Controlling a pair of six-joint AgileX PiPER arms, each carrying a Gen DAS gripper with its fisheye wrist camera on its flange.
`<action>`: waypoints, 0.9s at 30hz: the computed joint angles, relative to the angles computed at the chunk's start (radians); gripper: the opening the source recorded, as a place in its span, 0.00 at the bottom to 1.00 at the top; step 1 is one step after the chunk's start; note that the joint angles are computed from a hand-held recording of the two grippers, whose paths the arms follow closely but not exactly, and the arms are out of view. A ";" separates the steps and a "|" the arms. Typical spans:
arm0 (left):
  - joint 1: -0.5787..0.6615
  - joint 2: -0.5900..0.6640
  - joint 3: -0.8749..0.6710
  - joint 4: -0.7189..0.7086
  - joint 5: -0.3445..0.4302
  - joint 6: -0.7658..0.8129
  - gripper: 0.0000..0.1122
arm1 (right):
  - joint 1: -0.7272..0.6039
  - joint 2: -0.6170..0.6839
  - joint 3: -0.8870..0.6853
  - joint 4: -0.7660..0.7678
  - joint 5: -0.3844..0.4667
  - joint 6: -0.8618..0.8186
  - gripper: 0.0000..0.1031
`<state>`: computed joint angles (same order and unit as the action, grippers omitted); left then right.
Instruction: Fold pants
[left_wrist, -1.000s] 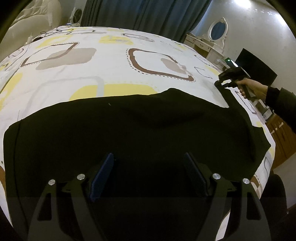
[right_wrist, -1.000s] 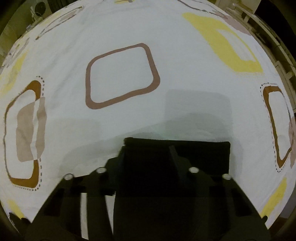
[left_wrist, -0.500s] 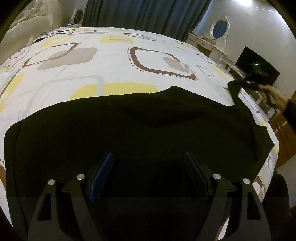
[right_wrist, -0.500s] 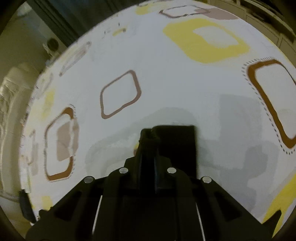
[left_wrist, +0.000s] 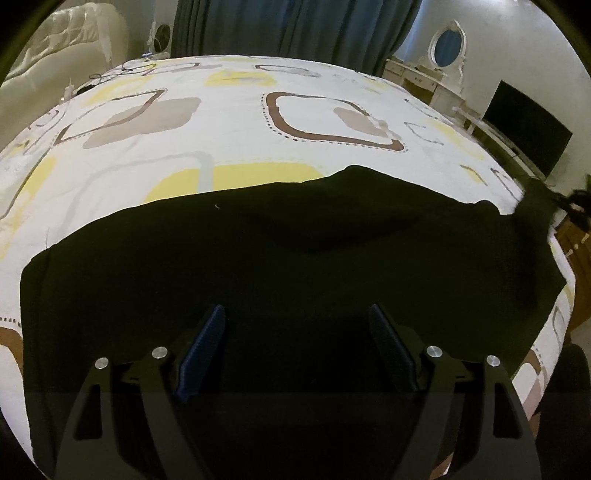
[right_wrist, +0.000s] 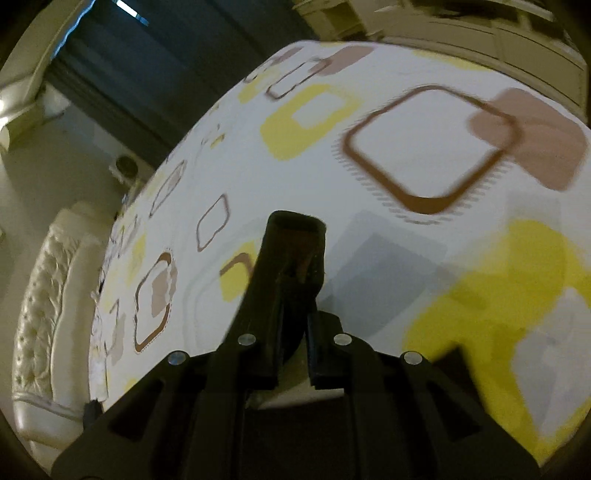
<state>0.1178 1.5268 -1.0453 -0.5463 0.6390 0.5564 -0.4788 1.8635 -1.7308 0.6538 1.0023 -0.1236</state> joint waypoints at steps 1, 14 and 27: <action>-0.002 0.000 0.000 0.004 -0.004 -0.010 0.71 | -0.040 -0.037 0.059 0.025 -0.001 -0.038 0.09; -0.029 -0.002 -0.008 0.076 -0.015 -0.108 0.71 | -0.333 -0.197 0.542 0.240 0.017 -0.396 0.09; -0.037 -0.008 -0.002 0.098 -0.023 -0.139 0.71 | -0.539 -0.282 0.758 0.441 0.097 -0.543 0.48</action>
<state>0.0812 1.5193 -1.0477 -0.4484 0.6160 0.4179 -1.0183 1.5819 -0.9728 1.0951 1.0991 -0.6670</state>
